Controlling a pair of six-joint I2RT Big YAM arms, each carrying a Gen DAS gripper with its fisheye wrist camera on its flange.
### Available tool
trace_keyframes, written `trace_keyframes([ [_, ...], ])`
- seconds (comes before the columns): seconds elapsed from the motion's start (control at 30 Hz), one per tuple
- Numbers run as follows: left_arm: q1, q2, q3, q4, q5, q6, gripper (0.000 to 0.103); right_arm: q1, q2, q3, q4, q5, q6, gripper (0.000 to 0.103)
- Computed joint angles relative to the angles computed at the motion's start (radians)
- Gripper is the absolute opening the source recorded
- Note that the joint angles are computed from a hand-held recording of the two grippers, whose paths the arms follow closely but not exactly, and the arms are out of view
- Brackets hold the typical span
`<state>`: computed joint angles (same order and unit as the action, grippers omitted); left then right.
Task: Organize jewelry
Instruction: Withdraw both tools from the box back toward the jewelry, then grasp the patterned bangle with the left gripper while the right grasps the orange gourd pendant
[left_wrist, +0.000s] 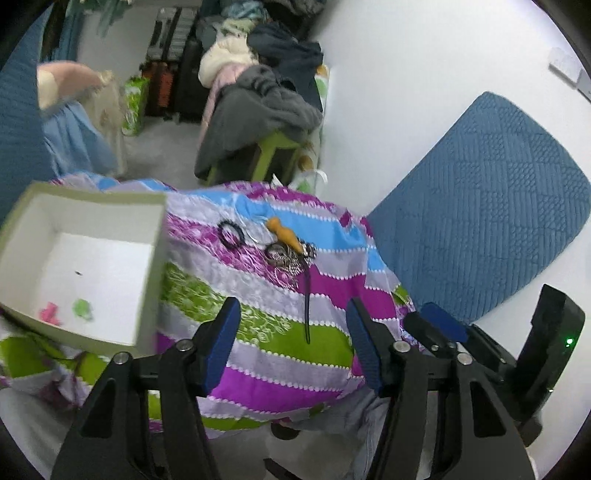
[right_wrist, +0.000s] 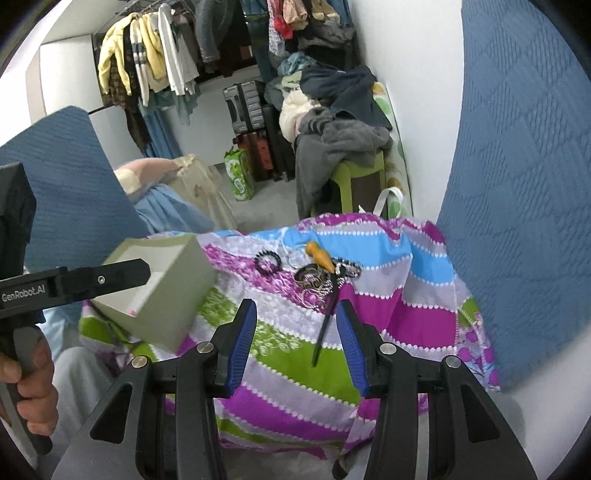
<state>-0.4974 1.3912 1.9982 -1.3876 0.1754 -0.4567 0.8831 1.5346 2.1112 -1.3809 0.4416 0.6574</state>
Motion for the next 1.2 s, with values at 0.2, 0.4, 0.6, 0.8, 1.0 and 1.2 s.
trace_keyframes([
  [0.2,-0.004,0.046,-0.038,0.064,0.018,0.02,0.055,-0.081,-0.003,-0.064,0.094,-0.078,-0.059,0.042],
  [0.4,0.017,0.128,-0.026,0.089,0.06,0.017,0.048,-0.175,0.052,-0.039,0.132,-0.212,-0.12,0.042],
  [0.6,0.019,0.231,0.022,0.091,0.073,0.034,0.043,-0.246,0.162,0.067,0.081,-0.318,-0.198,0.042],
  [0.8,0.031,0.335,0.103,0.067,0.092,0.049,0.031,-0.31,0.264,0.172,0.049,-0.442,-0.243,0.042],
  [1.0,0.026,0.422,0.184,0.025,0.064,0.095,0.031,-0.362,0.372,0.285,-0.012,-0.567,-0.247,0.037],
  [1.2,0.034,0.438,0.181,0.036,0.064,0.114,0.027,-0.371,0.479,0.422,-0.101,-0.601,-0.273,0.037],
])
